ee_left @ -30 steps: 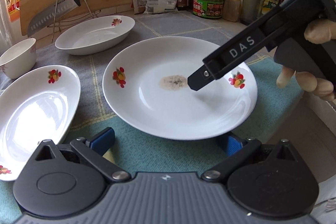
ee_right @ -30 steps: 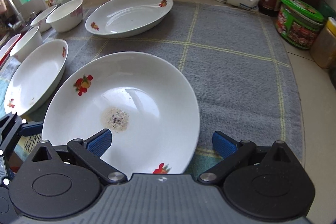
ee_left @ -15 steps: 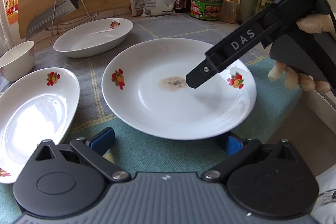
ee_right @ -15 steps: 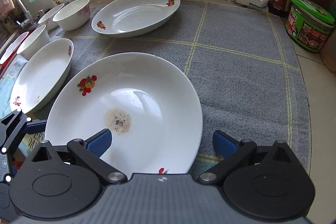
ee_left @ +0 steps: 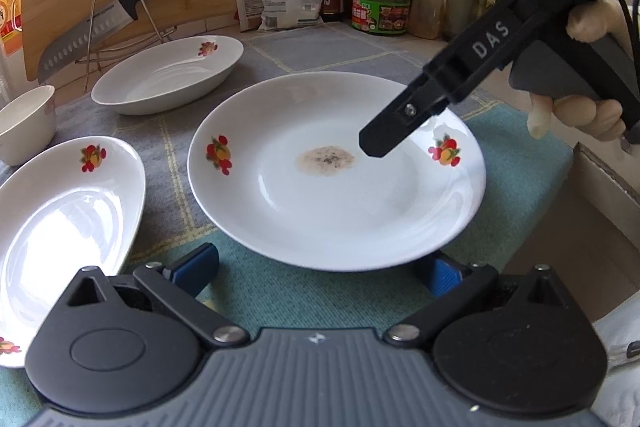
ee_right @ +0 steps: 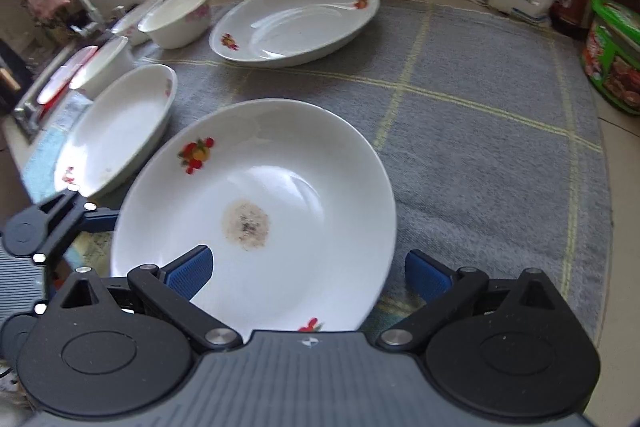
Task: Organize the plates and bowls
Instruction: 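Lift the stained plate with the right gripper and carry it along the towel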
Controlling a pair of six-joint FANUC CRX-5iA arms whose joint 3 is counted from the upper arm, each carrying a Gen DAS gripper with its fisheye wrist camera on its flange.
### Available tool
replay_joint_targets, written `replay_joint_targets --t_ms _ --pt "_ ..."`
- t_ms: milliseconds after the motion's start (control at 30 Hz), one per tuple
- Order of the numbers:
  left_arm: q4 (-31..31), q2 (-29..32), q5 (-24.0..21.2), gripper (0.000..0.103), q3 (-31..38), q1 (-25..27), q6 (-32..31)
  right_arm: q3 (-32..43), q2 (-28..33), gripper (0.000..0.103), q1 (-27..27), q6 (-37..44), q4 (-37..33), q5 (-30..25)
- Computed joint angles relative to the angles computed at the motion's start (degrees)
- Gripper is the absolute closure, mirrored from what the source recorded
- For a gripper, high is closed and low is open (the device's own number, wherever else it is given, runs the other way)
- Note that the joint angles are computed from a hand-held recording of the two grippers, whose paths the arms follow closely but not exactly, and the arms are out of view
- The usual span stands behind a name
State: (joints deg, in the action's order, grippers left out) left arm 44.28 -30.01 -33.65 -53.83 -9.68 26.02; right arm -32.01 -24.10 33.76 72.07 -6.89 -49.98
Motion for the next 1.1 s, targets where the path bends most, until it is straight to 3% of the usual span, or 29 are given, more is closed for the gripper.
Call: replay_joint_targets --t_ms 133,400,833,1100 --pt "1.0 0.6 -0.5 0.000 0.2 0.2 -2.0 5.9 4.7 0.000 -5.8 12.9 -8.5 -4.3" --pt "2.4 0.3 0.2 0.000 -0.4 -0.4 -6.4 14.3 11.9 0.000 -13.9 29.3 -20.2 -11.8" --pt "2.1 0.9 -0.4 0.000 0.4 -0.2 -8.8 20.5 18.3 0.000 -20.3 34.4 -28.4 -19.0" --pt "0.9 2.0 -1.5 0.000 1.8 -0.2 -9.6 21.9 19.7 0.000 -20.4 34.5 -28.4 -21.0"
